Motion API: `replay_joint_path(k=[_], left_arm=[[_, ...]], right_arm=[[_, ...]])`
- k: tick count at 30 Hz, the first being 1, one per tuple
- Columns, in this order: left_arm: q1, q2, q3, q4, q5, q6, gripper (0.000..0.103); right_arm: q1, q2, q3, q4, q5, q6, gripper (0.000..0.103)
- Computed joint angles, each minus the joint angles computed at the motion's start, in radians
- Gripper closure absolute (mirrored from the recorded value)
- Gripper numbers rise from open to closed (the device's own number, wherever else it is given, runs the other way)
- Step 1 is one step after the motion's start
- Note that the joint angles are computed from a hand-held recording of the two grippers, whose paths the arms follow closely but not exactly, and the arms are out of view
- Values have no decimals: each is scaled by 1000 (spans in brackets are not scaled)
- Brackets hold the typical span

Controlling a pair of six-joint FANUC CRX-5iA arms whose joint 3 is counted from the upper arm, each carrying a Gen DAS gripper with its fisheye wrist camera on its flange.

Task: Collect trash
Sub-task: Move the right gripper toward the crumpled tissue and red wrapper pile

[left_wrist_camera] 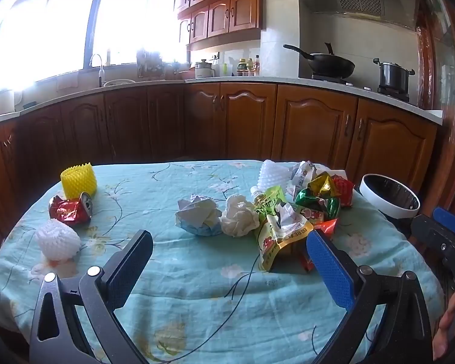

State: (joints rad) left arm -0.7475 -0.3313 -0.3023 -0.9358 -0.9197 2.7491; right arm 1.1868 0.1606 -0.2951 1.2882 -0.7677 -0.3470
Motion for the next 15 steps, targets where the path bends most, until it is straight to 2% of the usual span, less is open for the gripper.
replay_joint_path(k=[9,15], left_arm=[[-8,-6,5,2,-17,-5,1],[11,5,7,10,5,-8,1]], right_arm=[[8,3,21,-26,-4,20,0],[10,2,21,-34,6,19,0]])
